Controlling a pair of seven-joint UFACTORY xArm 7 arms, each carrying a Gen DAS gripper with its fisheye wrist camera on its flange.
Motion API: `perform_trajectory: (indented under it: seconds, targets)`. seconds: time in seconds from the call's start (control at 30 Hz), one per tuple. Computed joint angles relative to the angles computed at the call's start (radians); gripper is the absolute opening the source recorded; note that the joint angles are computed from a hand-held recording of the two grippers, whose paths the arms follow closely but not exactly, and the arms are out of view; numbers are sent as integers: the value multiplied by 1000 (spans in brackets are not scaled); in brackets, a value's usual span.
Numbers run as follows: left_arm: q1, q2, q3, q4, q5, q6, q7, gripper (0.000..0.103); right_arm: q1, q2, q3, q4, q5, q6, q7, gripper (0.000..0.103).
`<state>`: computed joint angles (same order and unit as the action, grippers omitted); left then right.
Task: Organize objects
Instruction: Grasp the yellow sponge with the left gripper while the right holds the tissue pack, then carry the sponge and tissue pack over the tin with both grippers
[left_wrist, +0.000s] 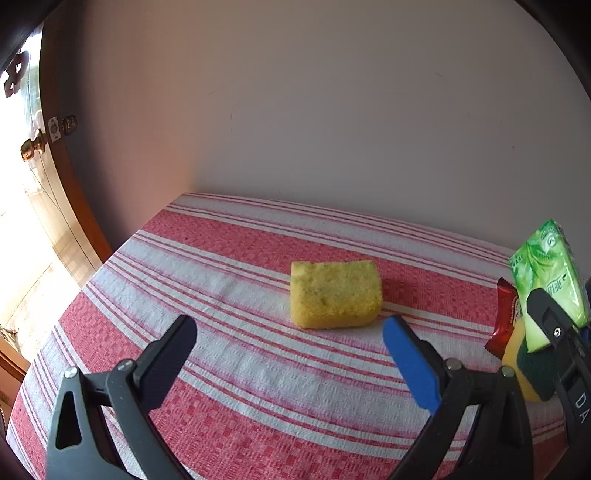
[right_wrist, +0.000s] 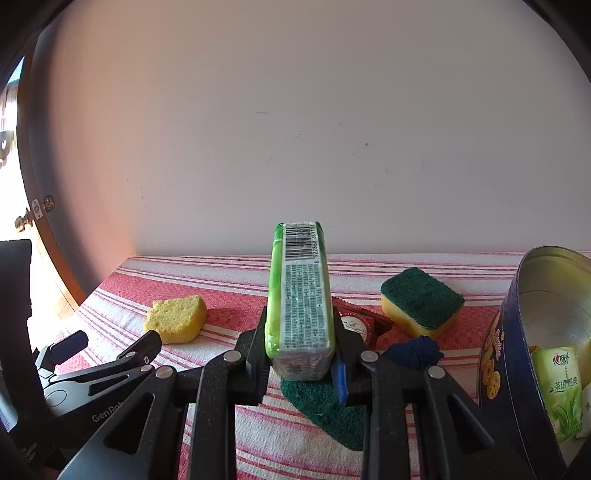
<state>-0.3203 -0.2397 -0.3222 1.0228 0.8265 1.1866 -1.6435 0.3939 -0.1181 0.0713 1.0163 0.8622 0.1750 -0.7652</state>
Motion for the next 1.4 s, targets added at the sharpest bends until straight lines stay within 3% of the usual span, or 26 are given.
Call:
perform_trajectory:
  seconds: [0.2, 0.33, 0.5, 0.63, 0.77, 0.87, 1.4]
  targets:
    - [5, 88, 28, 88, 26, -11, 57, 102, -7, 10, 1, 15, 21, 8, -13, 29]
    - [-5, 134, 66, 129, -27, -10, 118, 102, -23, 14, 14, 13, -41, 0, 46, 29]
    - [-16, 150, 90, 143, -75, -10, 147, 94, -28, 12, 19, 7, -97, 6, 97, 29]
    - [-7, 148, 111, 127, -127, -73, 188, 73, -25, 16, 14, 11, -110, 12, 114, 29]
    - [9, 122, 115, 85, -150, -150, 168, 68, -29, 28, 14, 26, -116, 19, 128, 29]
    - [14, 128, 106, 93, -146, -145, 166, 65, -32, 33, 16, 29, -105, 21, 119, 29]
    - [23, 120, 100, 83, -147, -159, 168, 63, -39, 39, 26, 29, -86, 15, 105, 29]
